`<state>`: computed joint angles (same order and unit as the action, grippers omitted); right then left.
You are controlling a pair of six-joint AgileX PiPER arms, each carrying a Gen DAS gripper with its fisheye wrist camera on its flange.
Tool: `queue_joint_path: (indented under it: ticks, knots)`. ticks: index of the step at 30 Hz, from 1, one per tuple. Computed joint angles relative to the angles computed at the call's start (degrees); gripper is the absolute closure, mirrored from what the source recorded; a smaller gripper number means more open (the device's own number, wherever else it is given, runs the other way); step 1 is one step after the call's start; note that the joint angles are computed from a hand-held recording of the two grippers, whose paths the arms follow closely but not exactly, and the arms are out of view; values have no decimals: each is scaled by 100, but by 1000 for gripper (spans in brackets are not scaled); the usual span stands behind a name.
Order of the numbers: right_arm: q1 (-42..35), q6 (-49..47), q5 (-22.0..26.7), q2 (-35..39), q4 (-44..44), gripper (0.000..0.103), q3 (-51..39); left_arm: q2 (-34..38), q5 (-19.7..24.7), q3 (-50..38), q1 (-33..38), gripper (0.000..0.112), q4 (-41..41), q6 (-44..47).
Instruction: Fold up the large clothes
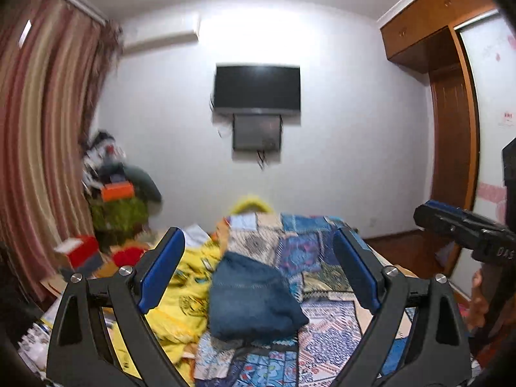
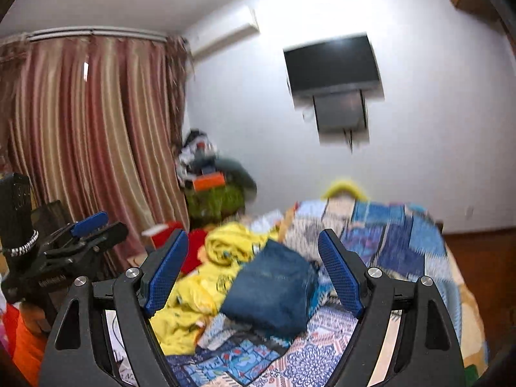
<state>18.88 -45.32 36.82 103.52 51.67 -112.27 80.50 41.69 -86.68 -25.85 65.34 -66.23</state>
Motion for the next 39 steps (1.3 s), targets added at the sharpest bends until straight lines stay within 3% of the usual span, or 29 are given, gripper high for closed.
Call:
queue_joint_path:
  ticks: [3,8,12,15,19,27,39]
  knots:
    - [55,-767,-397,-464,646,23,804,-107,616,277,-581,19,885,-784]
    - [224,-966,-889,-690,734,22,1332,-306,962,653,-986,16,1313,-1467]
    - [242,-608,-1117,-803,431,9,1548,-330,1479,841,-1320,10,1694,-1846]
    - [276,-207,-1275,-767,61,0,1505,-348,1440,875,-1317,10,1657,-1867]
    - [315,250,-1385,-731,-392,0,1448,-271,1486,840,-1335,10,1637,-1842]
    - [344,-94,-1579,-984,-238,0,1941,-175,1513,873,-1400,10,1692,-1861]
    - [352,358,-1452,-975,-737,0,1921,-132,1399,975,-1332,10,1658,-1944]
